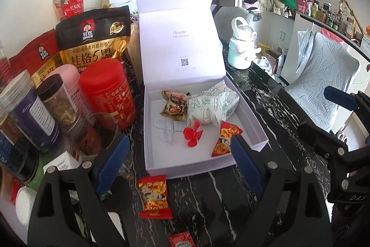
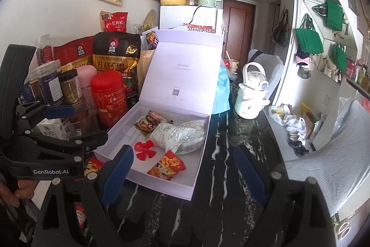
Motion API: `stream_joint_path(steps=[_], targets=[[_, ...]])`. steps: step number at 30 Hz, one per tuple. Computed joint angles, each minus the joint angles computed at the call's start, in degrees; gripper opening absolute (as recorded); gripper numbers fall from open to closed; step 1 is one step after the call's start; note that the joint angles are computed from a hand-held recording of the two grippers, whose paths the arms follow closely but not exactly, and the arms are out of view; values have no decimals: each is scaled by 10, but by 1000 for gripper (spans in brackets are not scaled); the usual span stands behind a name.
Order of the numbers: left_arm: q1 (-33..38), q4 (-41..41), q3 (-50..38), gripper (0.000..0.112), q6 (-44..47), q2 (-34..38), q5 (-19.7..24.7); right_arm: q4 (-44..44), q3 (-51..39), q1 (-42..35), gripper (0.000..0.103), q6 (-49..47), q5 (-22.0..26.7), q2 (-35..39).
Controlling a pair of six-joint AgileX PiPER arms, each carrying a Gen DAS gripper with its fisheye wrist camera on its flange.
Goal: Organize objects
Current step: 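Open both grippers to drop the red bow and candy packet, then withdraw, then move both grippers toward the red candy packet and ketchup sachet on the table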
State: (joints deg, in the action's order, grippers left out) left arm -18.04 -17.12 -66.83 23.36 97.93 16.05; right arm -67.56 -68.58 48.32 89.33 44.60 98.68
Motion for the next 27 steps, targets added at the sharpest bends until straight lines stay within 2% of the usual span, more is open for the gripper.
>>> stream_joint_path(steps=[8,27], targets=[[13,-29,56,89,31,-27,-12,12,10,28,92,22,15,1],[51,-152,150,89,170,-34,-22,15,44,74,92,99,-25,32]])
